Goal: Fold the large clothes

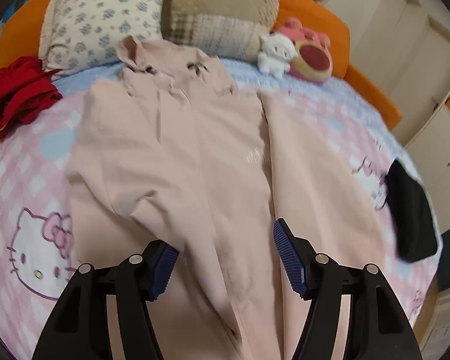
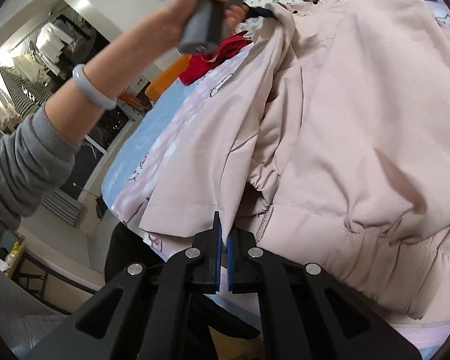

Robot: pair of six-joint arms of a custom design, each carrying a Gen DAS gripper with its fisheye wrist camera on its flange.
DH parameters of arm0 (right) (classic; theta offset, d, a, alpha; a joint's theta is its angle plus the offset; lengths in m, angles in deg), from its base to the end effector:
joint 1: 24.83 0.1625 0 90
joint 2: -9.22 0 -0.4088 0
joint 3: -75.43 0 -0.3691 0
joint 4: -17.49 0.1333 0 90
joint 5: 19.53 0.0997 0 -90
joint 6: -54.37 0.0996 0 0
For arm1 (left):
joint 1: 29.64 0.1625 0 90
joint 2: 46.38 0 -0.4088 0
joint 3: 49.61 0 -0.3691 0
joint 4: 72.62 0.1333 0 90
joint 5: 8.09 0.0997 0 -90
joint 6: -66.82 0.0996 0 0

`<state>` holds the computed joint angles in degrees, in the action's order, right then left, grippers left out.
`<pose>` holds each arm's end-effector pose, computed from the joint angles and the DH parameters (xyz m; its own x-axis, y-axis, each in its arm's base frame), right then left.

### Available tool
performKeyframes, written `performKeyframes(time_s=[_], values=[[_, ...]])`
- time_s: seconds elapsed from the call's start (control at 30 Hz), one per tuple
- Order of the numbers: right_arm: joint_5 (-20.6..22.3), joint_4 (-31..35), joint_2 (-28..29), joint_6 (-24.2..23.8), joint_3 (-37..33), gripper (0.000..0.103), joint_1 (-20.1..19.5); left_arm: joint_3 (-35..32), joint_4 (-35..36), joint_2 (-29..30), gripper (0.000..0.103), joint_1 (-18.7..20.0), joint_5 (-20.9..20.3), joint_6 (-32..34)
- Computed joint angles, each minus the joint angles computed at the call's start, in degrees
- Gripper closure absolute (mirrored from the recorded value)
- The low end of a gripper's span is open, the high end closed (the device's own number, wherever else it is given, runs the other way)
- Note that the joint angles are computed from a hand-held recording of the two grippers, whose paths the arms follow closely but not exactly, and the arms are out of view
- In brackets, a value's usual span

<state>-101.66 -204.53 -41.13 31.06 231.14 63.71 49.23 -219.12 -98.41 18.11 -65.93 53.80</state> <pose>0.1393 -0.3001 0.0779 -0.9199 -0.3867 0.0652 -0.3716 0.8062 -0.4605 -0.2767 -0.5817 0.1493 -0.8185 0.3256 -0.4733 0.4910 0.8242 -0.2822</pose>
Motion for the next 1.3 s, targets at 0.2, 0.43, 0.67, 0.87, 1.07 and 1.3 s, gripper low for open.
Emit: performKeyframes(time_s=[0.2, 0.43, 0.67, 0.87, 1.07, 1.3], values=[[-5.5, -1.1, 0.1, 0.6, 0.2, 0.100, 3.6, -1.4, -2.6, -1.8, 0.039, 2.9, -8.5, 2.0], [-7.5, 2.3, -1.8, 3.0, -0.1, 0.100, 5.2, 3.0, -10.2, -7.2, 0.039, 2.8, -16.9, 4.4], [-10.1, 9.8, -5.3, 2.7, -1.7, 0.097, 6.6, 5.9, -5.7, -10.4, 0.037, 4.8, -21.0, 1.8], [-10.4, 19.1, -15.0, 2.4, -0.5, 0.096, 7.3, 9.6, -5.3, -13.7, 0.034, 2.8, -25.9, 4.2], [-5.2, 24.7, -23.2, -2.2, -4.6, 0.062, 9.8, 5.1, -8.0, -11.0, 0.026, 3.5, -12.1, 6.4], [-6.2, 24.0, -8.7, -5.2, -14.9, 0.093, 10.3, -7.2, -0.1, 1.5, 0.038, 8.9, -11.3, 1.6]])
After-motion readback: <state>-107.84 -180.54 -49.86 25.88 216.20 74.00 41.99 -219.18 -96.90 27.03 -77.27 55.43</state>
